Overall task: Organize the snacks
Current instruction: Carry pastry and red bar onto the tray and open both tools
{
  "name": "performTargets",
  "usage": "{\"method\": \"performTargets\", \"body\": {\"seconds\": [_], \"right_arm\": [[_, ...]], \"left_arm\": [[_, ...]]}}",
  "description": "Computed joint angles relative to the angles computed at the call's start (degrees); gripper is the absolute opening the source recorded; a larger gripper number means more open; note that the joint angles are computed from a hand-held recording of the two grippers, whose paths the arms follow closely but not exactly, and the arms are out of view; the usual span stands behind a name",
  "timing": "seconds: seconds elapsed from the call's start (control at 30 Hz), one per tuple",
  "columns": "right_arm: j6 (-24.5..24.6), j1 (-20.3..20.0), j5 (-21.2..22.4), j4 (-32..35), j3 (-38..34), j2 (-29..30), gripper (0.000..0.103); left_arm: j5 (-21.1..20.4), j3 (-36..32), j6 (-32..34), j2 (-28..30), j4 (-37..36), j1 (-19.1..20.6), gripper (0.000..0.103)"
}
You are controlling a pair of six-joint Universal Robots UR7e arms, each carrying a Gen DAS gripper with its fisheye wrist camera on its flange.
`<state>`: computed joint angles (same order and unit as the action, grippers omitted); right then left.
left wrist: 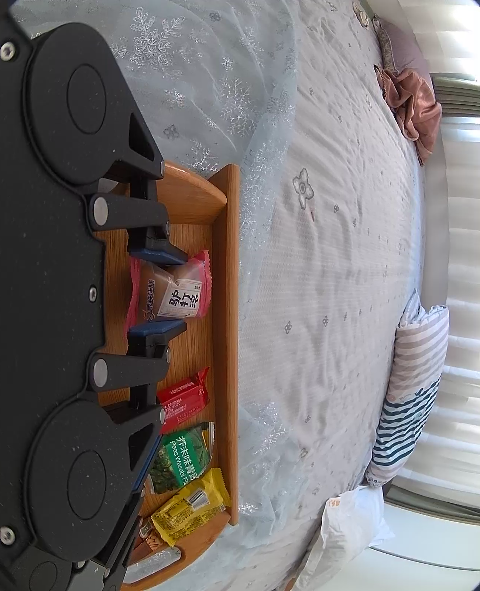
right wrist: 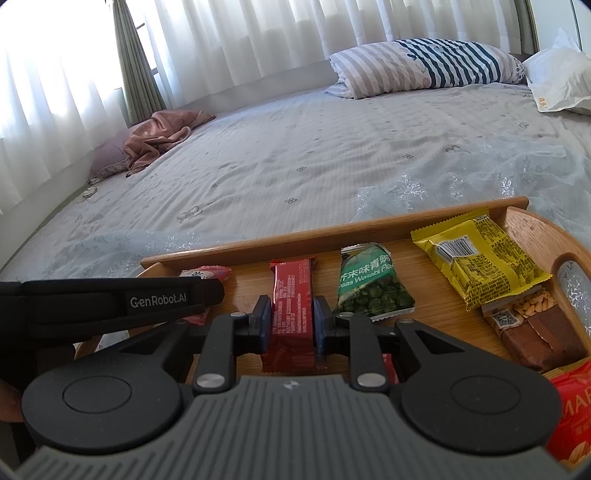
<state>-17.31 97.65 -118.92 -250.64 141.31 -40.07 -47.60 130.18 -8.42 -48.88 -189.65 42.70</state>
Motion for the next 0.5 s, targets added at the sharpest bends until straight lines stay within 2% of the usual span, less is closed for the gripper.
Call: {"method": "performTargets", "body": {"seconds": [0.1, 0.13, 0.17, 0.23, 0.3, 0.43, 0.5], "right_arm": [[-0.09, -0.06, 0.22, 0.03, 0.08, -0.04, 0.029], [-0.02, -0.01, 0.36, 0.15, 0.06, -0.04, 0.037], [-0.15, -0.02, 0.63, 0.05, 0.13, -0.01, 0.038], [-0.61, 0.11, 0.74, -0.36, 0.1, 0.1, 0.041], [-1.69, 0.51, 0.47, -1.54, 0.1, 0.52, 0.053], [-1.86, 1.2, 0.9, -2.97, 1.29, 0.09, 0.057], [-1.94, 1.7, 1.1, -3.61, 2.09, -0.37, 0.059]], "left_arm": [[0.26, -0.01, -0.36, 0.01, 0.44, -0.2, 0.031], [0.36, 0.05, -0.52, -0.15, 0.78, -0.33, 0.031], [0.48, 0.1, -0.65, -0.25, 1.01, -0.46, 0.033], [0.86, 0.43, -0.96, -0.79, 1.54, -0.87, 0.041], [1.48, 1.01, -1.03, -1.49, 1.73, -1.55, 0.047], [2.93, 2.85, -1.88, -3.83, 2.24, -3.54, 0.063], [3.18, 3.9, -2.78, -5.4, 2.78, -4.57, 0.074]]}}
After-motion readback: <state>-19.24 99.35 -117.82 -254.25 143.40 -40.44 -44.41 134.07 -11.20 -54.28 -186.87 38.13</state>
